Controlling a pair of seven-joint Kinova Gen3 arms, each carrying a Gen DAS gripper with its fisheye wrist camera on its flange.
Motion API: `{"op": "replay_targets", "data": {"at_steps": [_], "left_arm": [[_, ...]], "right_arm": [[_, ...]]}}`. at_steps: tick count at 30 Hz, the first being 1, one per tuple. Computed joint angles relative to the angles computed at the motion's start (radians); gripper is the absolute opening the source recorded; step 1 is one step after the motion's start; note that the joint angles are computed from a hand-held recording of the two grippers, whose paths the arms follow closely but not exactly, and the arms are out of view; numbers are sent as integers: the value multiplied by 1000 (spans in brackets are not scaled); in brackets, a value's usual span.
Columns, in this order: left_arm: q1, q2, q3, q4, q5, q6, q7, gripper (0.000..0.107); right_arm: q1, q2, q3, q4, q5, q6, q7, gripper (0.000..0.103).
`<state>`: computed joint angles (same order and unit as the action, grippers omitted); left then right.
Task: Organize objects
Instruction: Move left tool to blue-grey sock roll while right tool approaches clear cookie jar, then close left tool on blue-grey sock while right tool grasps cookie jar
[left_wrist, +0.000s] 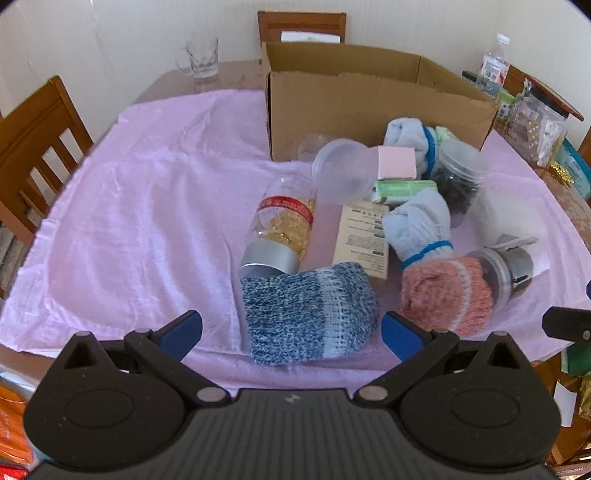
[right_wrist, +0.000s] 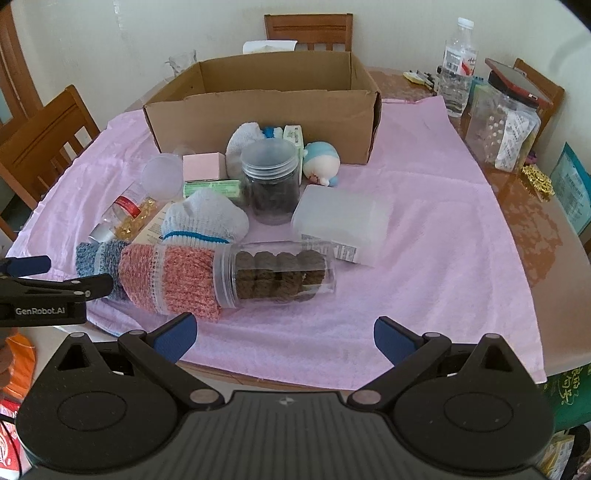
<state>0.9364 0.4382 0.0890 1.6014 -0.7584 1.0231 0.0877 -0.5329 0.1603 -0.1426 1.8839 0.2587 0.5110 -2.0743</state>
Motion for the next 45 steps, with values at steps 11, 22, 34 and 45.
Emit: {"op": "replay_targets", "data": {"at_steps": [11,22,34,45], "left_arm": [[-66,-29,-14,75,30,-157,-53,103],[-64,-28,-7,56,61,-95,17,103],[-56,41,-22,-59,125,17,1,103],[-62,52,-34,-73,158,15,39,103]], "right_arm": [[-70,60,36,-78,95,48,-148,103],[-40,142,29,-147,38,51,-32,103],[26,177,56,-184,-61,90,148,103],[40,262,67,-270,-97,205,173,103]]}}
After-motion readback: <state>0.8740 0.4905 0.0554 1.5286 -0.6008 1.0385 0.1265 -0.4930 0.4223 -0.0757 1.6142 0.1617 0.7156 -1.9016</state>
